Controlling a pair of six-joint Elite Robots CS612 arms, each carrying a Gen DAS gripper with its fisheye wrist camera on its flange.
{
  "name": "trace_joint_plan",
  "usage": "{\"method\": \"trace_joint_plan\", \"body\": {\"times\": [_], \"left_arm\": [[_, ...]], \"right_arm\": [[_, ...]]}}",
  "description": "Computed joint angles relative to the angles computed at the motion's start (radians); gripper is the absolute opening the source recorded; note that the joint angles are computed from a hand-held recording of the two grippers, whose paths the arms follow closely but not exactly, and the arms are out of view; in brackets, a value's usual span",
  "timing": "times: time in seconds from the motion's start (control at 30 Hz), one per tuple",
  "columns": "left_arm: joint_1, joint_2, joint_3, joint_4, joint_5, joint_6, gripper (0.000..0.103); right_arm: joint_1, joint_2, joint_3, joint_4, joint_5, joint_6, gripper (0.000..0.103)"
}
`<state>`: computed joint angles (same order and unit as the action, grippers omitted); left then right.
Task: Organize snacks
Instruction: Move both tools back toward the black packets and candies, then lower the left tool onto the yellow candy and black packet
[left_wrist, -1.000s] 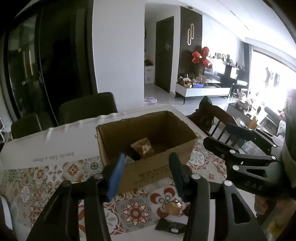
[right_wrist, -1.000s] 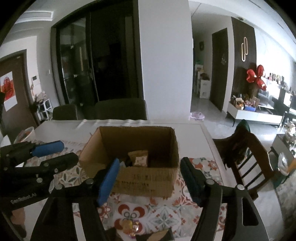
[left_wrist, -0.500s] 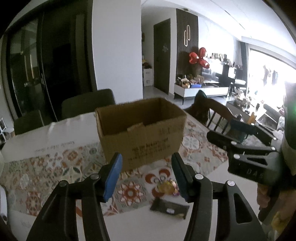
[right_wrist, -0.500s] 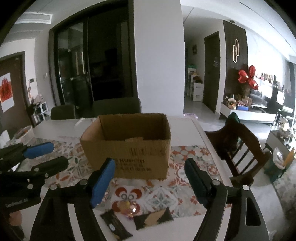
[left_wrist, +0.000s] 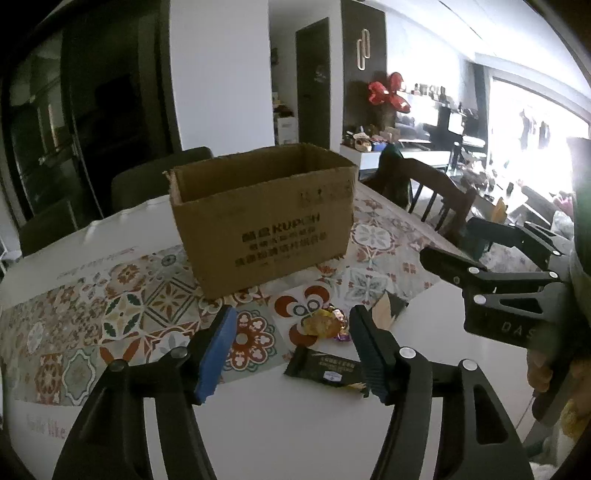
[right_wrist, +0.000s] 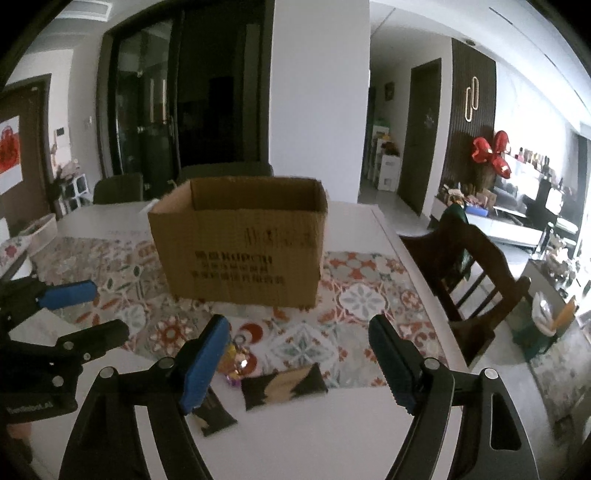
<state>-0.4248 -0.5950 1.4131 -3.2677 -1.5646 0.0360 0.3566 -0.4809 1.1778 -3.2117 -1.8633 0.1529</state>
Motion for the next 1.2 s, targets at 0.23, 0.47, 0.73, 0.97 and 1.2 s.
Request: {"method": "trace_joint_plan", "body": {"times": [0.23,0.47,0.73,0.97,1.2], "left_arm": [[0.002,0.039,-0.020,-0.054,-0.043,0.093,0.063],[0.003,0.087,-0.063,-0.064,-0.081,0.199,0.063],[0.007,0.135,-0.136,0.024,-0.122,0.239,0.063],[0.019,0.170,-0.202,0.105,-0.184,0.273,0.063],[0.030,0.187,-0.252,0.212,-0.240,0.306,0.059]], "right_arm": [[0.001,0.014,0.004,0.029,-0.019,0.051,0.084],[0.001,0.035,-0.012,0.083,-0.033,0.082,0.084],[-0.013,0.059,-0.040,0.166,0.030,0.129,0.084],[-0.017,0.078,-0.076,0.236,0.052,0.119,0.084],[-0.013,0.090,-0.100,0.266,0.047,0.101,0.084]]}}
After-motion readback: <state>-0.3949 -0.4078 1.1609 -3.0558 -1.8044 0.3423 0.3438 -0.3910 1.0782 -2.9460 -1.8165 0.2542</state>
